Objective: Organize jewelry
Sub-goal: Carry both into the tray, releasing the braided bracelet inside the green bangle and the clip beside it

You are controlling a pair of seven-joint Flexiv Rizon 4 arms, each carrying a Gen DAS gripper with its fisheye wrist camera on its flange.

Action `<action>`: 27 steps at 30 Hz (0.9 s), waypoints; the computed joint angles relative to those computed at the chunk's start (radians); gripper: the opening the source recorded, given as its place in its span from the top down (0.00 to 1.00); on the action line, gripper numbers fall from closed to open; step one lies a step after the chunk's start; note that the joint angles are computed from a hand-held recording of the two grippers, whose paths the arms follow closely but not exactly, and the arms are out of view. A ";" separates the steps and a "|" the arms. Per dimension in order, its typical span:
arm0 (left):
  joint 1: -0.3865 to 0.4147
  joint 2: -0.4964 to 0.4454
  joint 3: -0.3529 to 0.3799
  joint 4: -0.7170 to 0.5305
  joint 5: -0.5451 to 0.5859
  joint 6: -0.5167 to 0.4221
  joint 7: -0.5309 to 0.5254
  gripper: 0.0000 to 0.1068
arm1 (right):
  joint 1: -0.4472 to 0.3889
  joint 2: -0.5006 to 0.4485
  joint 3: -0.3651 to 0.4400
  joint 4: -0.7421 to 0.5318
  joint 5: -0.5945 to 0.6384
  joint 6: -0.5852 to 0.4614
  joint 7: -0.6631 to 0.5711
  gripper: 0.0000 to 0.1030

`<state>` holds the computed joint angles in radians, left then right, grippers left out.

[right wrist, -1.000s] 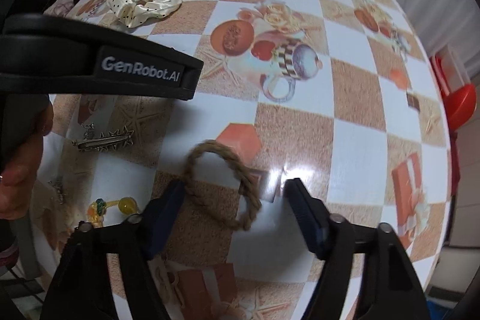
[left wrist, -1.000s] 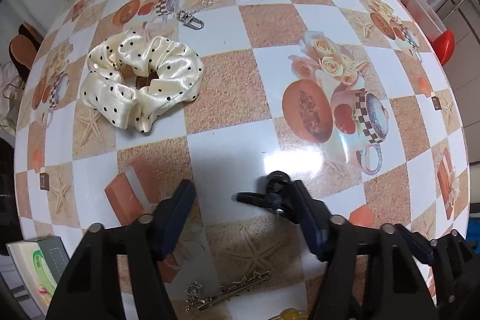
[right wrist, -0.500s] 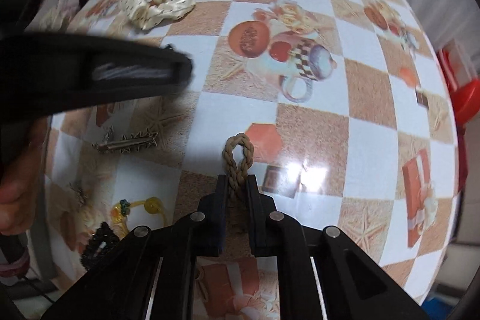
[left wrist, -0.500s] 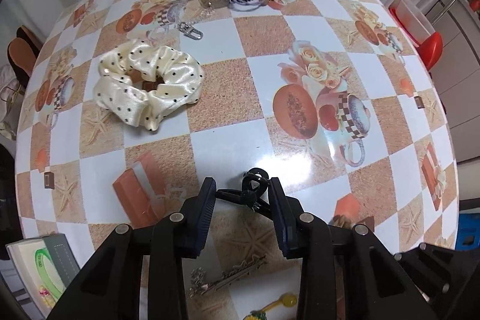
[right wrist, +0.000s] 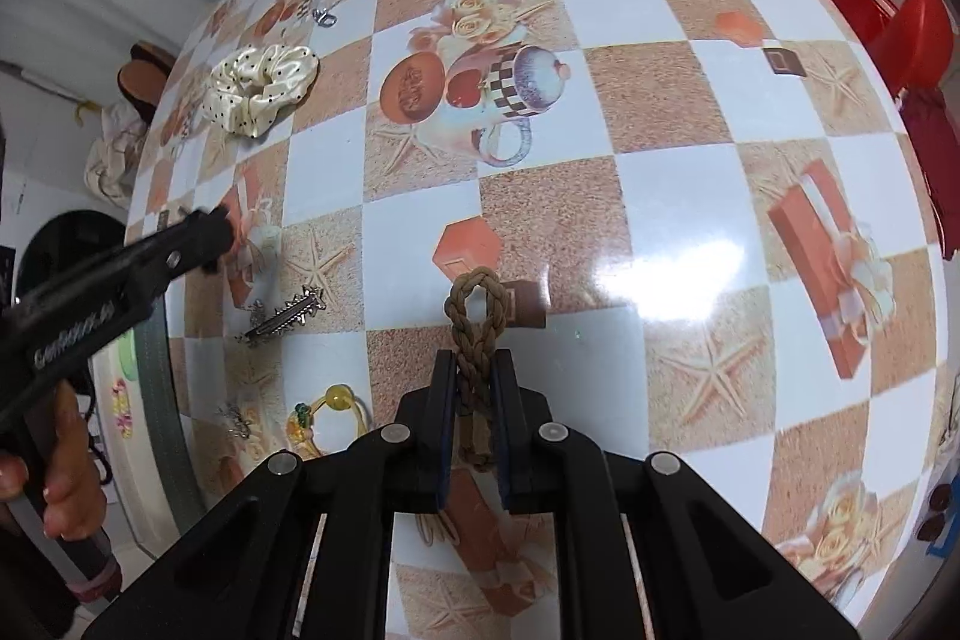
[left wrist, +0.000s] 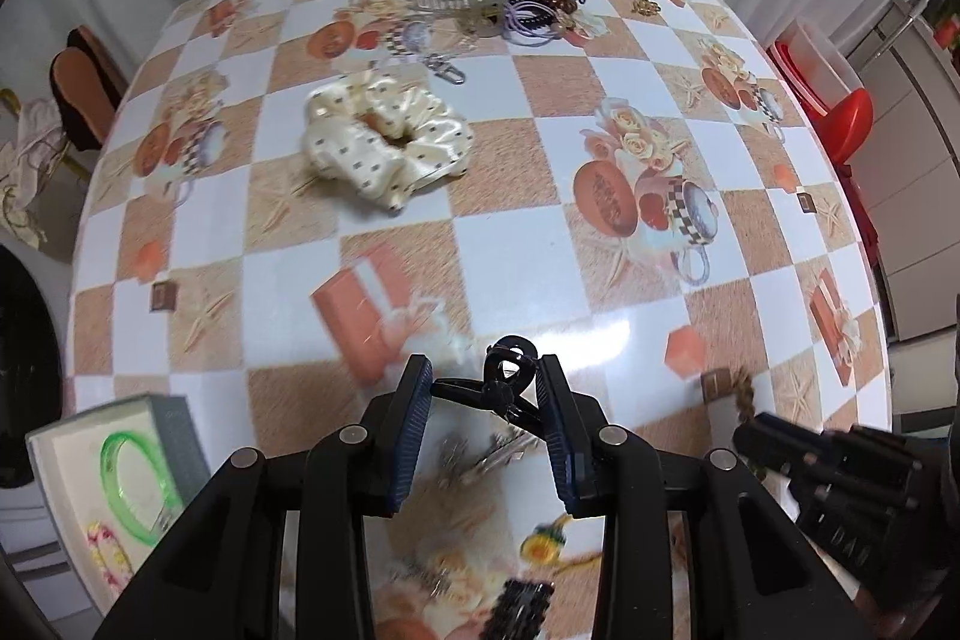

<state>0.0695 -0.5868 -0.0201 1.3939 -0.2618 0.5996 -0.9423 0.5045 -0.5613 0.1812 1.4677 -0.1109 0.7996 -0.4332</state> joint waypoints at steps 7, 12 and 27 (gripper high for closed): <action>0.035 0.056 0.018 0.058 -0.013 -0.004 0.014 0.61 | 0.014 0.006 0.000 -0.036 -0.013 -0.035 0.005 0.88; 0.067 0.096 0.035 0.101 -0.027 -0.006 0.018 0.61 | 0.029 -0.007 0.002 -0.094 -0.023 -0.064 -0.017 0.88; 0.197 0.117 0.113 0.135 -0.017 0.035 -0.052 0.61 | 0.138 -0.290 0.012 -0.642 0.009 -0.259 -0.237 0.88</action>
